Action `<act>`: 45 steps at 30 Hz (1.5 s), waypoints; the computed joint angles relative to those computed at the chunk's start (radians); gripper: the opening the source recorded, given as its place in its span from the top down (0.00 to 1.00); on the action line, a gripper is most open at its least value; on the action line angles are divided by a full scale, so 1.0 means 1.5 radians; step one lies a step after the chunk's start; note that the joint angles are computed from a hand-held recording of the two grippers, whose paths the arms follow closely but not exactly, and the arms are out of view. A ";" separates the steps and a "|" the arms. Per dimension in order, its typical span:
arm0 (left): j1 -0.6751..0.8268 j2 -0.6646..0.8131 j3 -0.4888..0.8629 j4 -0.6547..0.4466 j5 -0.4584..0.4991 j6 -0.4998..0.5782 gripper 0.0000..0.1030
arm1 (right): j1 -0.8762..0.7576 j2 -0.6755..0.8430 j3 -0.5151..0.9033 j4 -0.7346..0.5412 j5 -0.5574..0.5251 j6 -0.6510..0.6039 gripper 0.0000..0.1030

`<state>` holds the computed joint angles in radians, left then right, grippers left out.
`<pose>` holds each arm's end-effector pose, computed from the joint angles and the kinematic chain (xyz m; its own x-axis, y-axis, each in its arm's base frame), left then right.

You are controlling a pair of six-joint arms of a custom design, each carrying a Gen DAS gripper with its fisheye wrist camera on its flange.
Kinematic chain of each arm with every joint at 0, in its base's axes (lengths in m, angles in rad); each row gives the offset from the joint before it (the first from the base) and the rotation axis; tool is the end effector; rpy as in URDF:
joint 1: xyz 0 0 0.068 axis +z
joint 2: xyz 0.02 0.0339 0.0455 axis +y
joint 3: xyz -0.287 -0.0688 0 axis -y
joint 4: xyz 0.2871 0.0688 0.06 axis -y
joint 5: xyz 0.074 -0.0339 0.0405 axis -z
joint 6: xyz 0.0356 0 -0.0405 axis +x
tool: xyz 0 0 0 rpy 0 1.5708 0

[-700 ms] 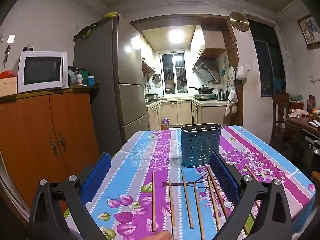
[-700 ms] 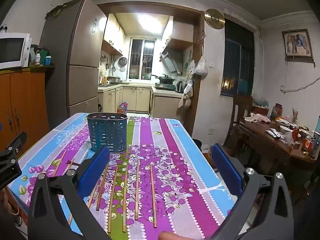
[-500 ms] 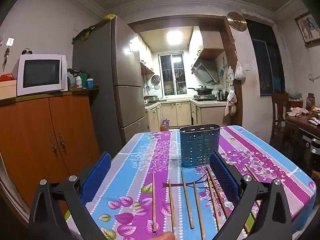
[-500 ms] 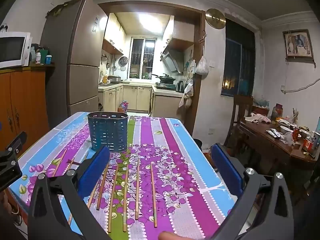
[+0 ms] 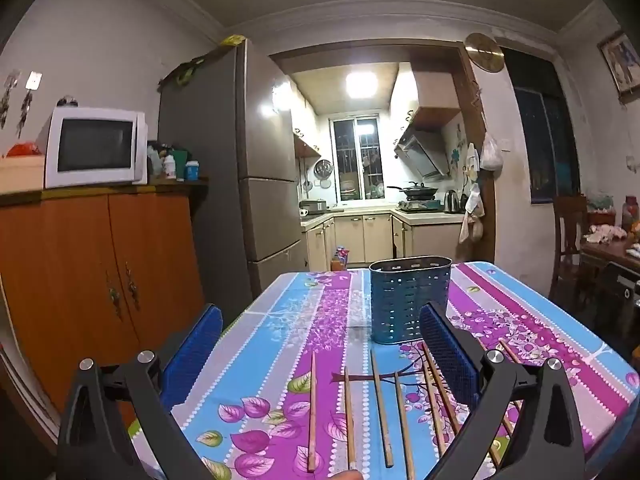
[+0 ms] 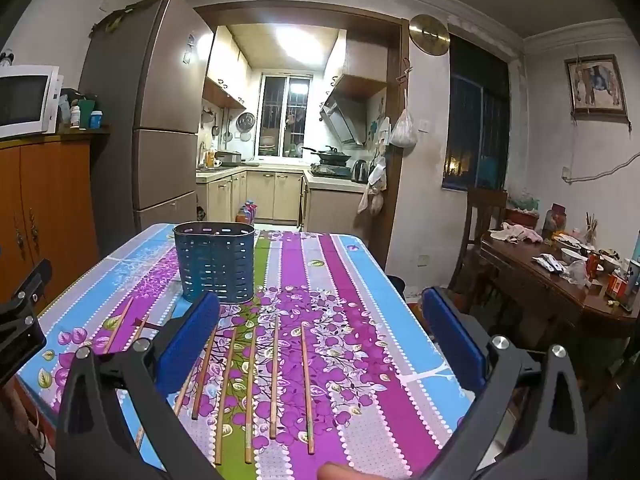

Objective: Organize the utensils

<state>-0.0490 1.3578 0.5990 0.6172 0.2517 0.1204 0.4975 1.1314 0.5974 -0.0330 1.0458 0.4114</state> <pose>0.3155 -0.0244 0.2247 -0.1047 0.1216 -0.9870 0.3085 0.9475 0.0840 0.2371 0.0937 0.2294 -0.2718 0.0805 -0.9590 0.5574 0.8255 -0.0887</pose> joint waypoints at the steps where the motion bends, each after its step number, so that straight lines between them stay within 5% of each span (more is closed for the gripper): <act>1: 0.001 0.004 0.002 -0.005 -0.001 -0.004 0.04 | -0.002 0.000 -0.001 0.003 -0.003 -0.002 0.05; 14: -0.006 0.007 -0.007 0.012 -0.044 0.041 0.04 | 0.005 0.009 -0.046 0.134 0.012 -0.093 0.05; 45: 0.008 -0.009 -0.025 0.023 -0.010 0.018 0.04 | 0.022 -0.015 -0.018 0.025 -0.030 -0.023 0.05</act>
